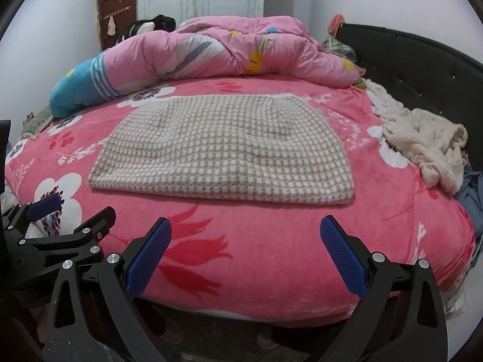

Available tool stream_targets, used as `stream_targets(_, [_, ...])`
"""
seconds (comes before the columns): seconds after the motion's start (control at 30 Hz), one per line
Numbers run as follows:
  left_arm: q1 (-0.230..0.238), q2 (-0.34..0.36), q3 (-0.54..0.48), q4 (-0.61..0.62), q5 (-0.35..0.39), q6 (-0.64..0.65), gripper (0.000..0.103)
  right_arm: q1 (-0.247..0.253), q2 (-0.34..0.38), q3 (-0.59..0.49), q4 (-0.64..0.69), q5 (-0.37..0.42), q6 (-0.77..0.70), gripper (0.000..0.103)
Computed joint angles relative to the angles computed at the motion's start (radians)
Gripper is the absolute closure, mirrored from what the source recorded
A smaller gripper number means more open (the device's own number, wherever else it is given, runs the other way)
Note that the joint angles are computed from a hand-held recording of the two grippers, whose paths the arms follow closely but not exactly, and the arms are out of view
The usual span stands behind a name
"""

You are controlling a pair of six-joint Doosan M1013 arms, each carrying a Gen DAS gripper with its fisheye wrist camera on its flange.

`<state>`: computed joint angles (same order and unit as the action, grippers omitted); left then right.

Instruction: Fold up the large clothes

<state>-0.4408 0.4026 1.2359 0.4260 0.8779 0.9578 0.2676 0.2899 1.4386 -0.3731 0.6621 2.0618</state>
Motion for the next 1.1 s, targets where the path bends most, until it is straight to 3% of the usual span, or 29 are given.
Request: stream_targets(1.1, [-0.001,0.002,-0.004,0.016,0.010,-0.015,0.005,-0.002,0.003,-0.004,0.007,-0.003,-0.013,0.008])
